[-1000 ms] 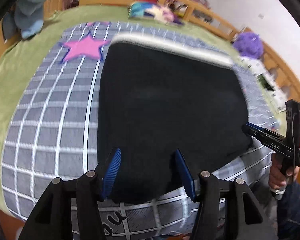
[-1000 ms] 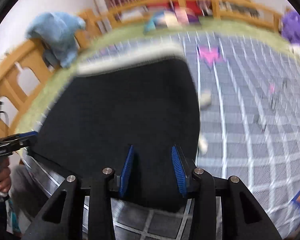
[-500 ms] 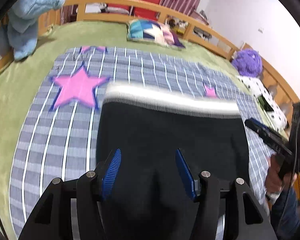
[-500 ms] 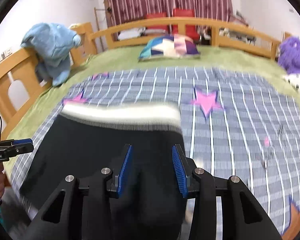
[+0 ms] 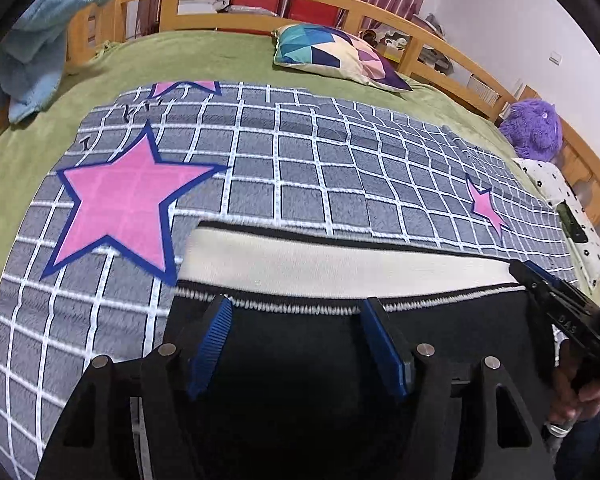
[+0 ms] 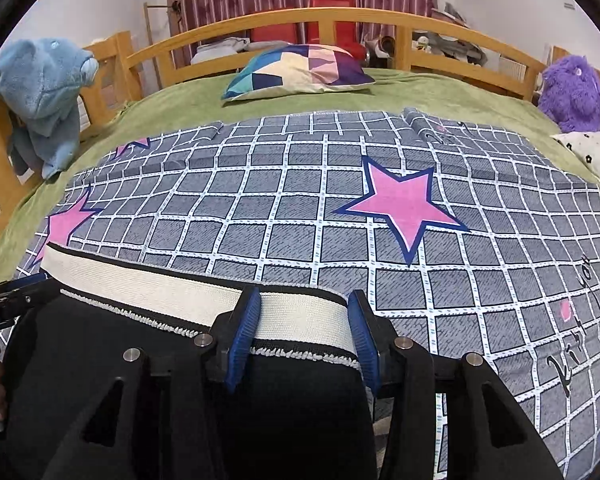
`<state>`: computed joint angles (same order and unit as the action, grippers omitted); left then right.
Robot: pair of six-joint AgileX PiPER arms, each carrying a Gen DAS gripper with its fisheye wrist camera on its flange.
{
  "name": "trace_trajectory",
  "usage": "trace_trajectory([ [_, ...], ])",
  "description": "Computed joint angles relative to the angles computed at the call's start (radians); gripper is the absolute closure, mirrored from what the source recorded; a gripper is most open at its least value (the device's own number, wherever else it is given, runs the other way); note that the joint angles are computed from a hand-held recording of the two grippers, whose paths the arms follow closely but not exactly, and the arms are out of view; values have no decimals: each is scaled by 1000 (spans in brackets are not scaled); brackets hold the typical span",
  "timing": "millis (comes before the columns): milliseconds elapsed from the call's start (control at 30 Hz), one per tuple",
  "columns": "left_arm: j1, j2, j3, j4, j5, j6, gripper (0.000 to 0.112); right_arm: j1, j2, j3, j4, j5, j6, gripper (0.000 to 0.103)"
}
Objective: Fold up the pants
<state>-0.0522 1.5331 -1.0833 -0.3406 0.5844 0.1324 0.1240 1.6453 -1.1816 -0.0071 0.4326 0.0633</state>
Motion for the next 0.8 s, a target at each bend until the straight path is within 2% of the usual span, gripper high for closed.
trace_trajectory([
  [67, 18, -43, 15, -9, 57, 4, 47, 9, -25, 15, -39, -3, 35, 59],
  [133, 44, -111, 65, -61, 117, 67, 46, 0, -94, 51, 35, 24, -10, 58],
  [200, 48, -194, 141, -48, 156, 77, 46, 7, -196, 128, 84, 52, -53, 57],
  [300, 1, -354, 281, 74, 148, 5, 46, 80, -313, 253, -95, 81, 56, 56],
  [367, -24, -452, 355, 124, 162, -42, 45, 109, -408, 366, -171, 70, 104, 53],
  [400, -23, -505, 392, 125, 175, -54, 44, 109, -464, 418, -169, 57, 105, 52],
  [533, 16, -666, 472, 102, 236, -55, 40, 46, -613, 529, 17, 129, -28, 52],
  [700, 124, -790, 502, 41, 352, -18, 40, 47, -759, 644, 31, 172, -4, 52],
  [767, 80, -840, 498, 96, 372, -112, 40, 46, -825, 659, 46, 219, -5, 52],
  [800, 13, -861, 484, 160, 384, -208, 40, 57, -848, 659, 31, 239, 14, 52],
])
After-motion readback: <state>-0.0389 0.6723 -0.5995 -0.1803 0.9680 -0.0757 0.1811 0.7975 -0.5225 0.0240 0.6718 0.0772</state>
